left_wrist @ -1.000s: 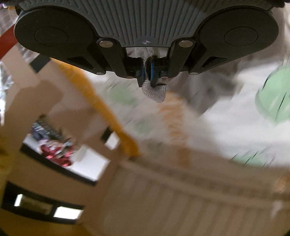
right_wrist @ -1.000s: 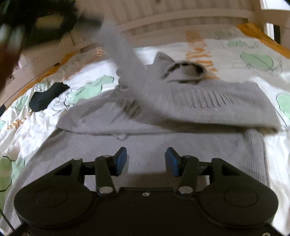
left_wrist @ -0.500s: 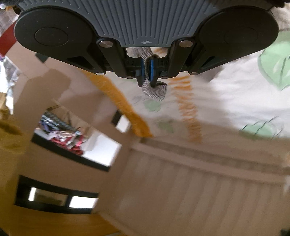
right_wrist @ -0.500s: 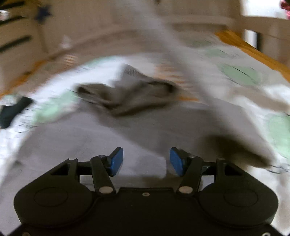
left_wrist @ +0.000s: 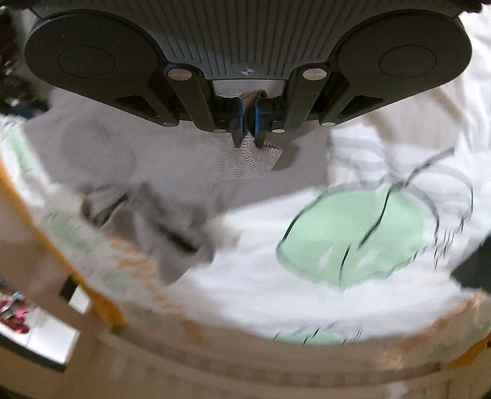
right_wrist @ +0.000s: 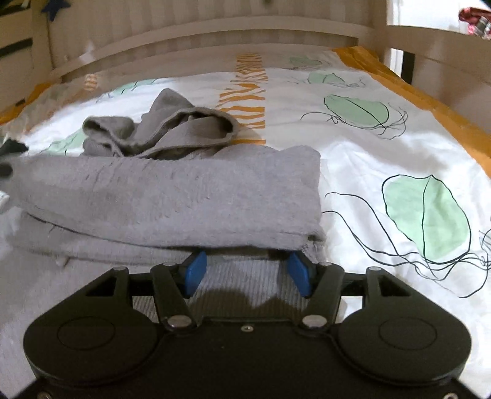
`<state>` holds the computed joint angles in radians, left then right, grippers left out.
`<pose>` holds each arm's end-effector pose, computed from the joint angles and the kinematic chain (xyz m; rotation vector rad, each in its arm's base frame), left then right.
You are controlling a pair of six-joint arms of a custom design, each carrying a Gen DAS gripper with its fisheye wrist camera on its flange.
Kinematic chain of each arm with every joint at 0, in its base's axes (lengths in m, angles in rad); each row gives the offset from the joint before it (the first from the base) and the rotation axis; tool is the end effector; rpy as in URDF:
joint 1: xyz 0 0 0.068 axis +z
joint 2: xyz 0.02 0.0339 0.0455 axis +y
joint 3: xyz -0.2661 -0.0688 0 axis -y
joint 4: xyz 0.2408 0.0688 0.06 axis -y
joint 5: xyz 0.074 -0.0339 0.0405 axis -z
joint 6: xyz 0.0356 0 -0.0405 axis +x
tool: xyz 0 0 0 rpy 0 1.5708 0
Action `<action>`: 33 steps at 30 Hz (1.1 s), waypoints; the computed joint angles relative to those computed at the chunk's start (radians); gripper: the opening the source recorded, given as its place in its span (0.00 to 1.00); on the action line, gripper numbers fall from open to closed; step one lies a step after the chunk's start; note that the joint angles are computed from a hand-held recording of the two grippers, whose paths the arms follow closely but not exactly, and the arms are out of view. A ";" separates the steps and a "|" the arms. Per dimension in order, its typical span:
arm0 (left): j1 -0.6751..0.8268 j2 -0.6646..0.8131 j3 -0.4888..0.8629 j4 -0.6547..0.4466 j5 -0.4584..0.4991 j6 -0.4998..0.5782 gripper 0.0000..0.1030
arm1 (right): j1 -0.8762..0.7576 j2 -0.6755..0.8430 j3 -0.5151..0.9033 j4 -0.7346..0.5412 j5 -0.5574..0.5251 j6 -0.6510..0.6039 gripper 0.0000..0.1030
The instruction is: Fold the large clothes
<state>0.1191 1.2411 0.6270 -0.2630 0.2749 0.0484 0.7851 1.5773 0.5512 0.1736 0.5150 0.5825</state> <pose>0.2339 0.0183 0.1923 0.0354 2.4201 -0.2601 0.2012 0.1763 0.1257 -0.0063 2.2865 0.0752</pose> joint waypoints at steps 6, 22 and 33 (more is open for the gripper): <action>-0.012 -0.001 -0.093 0.101 -0.047 0.014 0.07 | 0.003 -0.001 0.001 -0.012 -0.008 -0.038 0.62; -0.102 -0.059 -0.182 0.178 -0.225 -0.010 0.11 | -0.004 0.009 0.070 -0.148 -0.070 -0.045 0.83; -0.144 -0.054 -0.187 0.198 -0.298 -0.147 0.11 | 0.000 0.056 0.150 -0.238 -0.076 0.004 0.94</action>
